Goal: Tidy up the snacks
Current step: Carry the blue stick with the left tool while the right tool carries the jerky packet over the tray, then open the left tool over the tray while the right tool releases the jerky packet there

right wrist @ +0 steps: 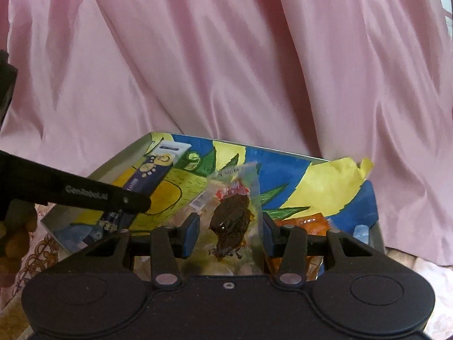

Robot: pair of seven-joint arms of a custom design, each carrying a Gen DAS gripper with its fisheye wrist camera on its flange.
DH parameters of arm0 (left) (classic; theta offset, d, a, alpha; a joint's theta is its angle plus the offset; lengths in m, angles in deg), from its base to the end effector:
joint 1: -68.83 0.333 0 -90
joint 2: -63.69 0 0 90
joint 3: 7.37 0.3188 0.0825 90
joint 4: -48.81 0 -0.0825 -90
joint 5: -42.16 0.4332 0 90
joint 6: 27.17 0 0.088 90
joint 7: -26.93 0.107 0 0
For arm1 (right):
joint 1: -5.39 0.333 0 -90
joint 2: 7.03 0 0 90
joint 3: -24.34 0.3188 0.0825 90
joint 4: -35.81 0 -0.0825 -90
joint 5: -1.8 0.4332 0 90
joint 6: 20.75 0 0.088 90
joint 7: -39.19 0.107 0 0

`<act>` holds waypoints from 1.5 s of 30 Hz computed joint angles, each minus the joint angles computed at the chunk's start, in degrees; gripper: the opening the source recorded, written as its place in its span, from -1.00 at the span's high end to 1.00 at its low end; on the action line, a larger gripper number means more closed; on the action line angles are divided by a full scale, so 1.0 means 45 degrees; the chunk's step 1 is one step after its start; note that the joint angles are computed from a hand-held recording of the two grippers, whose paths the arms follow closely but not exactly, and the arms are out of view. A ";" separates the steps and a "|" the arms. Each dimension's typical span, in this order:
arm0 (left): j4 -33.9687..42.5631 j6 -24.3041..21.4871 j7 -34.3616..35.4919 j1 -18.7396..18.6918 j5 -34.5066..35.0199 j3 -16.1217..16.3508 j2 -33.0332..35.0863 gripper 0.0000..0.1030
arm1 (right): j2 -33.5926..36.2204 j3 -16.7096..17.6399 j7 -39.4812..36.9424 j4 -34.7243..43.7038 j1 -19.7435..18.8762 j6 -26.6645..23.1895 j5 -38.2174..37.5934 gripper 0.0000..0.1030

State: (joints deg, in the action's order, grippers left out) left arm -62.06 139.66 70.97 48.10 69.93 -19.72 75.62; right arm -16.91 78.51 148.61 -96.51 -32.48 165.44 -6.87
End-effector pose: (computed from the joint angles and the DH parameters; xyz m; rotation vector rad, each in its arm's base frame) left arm 0.5660 -0.3932 0.4452 -1.6907 2.0280 -1.0227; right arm 0.5509 0.1947 0.4847 -1.6874 1.4106 -0.7753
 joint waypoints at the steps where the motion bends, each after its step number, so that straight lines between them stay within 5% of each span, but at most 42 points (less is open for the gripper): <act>1: -0.0053 0.0017 -0.0044 -0.0018 0.0046 0.0021 -0.0023 0.44 | 0.0024 -0.0361 -0.0085 -0.0030 0.0391 -0.0024 0.0097 0.08; 5: -0.0017 -0.0120 -0.0226 -0.0078 0.0155 0.0068 0.0035 0.42 | 0.0131 -0.0968 0.0241 -0.0005 0.1052 -0.0271 -0.0182 0.07; 8: 0.0027 -0.0363 -0.0306 -0.0105 0.0191 0.0061 0.0032 0.35 | 0.0134 -0.0536 0.0843 -0.0011 0.0513 -0.0211 -0.0726 0.07; 11: 0.0042 -0.0746 -0.0648 -0.0158 0.0216 0.0091 -0.0068 0.28 | 0.0185 -0.1308 0.0973 -0.0053 0.1321 -0.0299 -0.0843 0.00; 15: -0.0123 -0.0829 -0.1453 -0.0249 0.0632 0.0190 -0.0395 -0.25 | 0.0087 -0.1916 0.1206 -0.0187 0.1916 -0.0044 -0.1155 -0.21; 18: -0.0396 -0.0638 -0.2128 -0.0228 0.1306 0.0233 -0.0835 -0.43 | -0.0386 -0.1650 0.1031 -0.0470 0.1694 0.0504 -0.0681 -0.39; 22: -0.0956 -0.0322 -0.4444 -0.0209 0.3368 0.0395 -0.1710 -0.72 | -0.1077 -0.2303 0.0673 -0.0918 0.2440 0.0978 0.0080 -0.56; 27: -0.1680 -0.0608 -0.7476 0.0340 0.5824 -0.0102 -0.3043 -0.93 | -0.2063 -0.3895 0.0443 -0.1683 0.4093 0.1518 0.0973 -0.80; 29: -0.2040 -0.0781 -0.8779 0.0662 0.6694 -0.0451 -0.3689 -0.96 | -0.2524 -0.4678 0.0393 -0.2093 0.4901 0.1850 0.1278 -0.94; 37: -0.3526 -0.1501 -1.1045 0.1646 0.8722 -0.1965 -0.6597 -0.99 | -0.4941 -0.6982 -0.0322 -0.3731 0.7602 0.2006 0.2186 -0.99; 45: -0.5911 -0.2088 -1.0290 0.1598 0.7383 -0.2921 -1.0132 -0.99 | -0.8411 -0.7043 -0.1182 -0.5774 0.8758 0.1388 0.3665 -0.99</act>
